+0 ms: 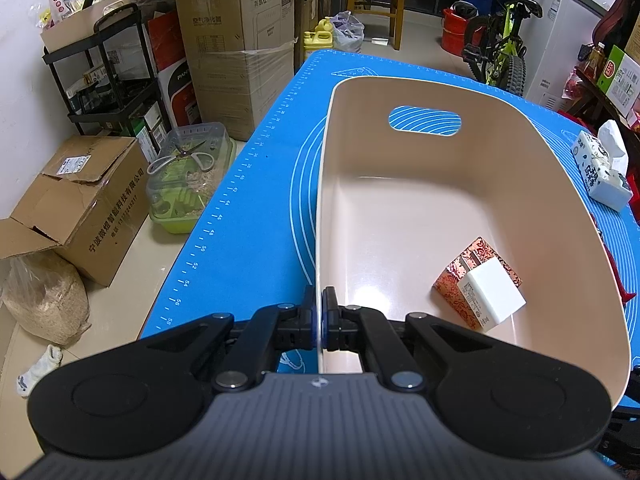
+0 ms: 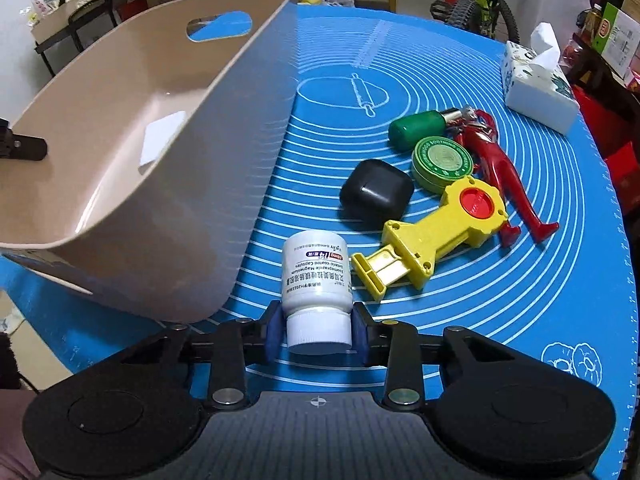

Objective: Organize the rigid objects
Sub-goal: 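Grasp the white pill bottle with the right tool, then carry the white pill bottle into the basket and release it with the right tool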

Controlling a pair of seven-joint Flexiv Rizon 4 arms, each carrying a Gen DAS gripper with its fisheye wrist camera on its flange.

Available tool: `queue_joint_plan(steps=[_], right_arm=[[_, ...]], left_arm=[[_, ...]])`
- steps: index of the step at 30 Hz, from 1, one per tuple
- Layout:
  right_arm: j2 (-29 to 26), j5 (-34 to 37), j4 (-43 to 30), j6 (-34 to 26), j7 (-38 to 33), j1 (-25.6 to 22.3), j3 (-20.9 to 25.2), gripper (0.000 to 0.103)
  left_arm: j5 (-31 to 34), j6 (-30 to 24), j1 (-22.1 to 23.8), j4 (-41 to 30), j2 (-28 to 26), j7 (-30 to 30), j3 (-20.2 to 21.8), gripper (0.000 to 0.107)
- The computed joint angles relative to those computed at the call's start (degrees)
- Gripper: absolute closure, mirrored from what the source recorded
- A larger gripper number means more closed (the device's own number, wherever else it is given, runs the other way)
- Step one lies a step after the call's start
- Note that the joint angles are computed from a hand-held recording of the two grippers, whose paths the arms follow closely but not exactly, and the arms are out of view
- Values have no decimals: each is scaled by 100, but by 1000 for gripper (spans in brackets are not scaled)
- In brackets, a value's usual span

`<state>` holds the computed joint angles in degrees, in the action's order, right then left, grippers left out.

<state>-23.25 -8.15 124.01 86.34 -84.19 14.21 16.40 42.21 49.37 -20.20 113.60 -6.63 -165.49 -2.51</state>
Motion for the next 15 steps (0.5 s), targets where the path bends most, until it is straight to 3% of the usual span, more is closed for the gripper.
queue_joint_plan(steps=[15], right_arm=[[388, 161, 1, 618, -73, -280, 144, 60]], left_arm=[[-3, -13, -8, -9, -11, 11, -1, 102]])
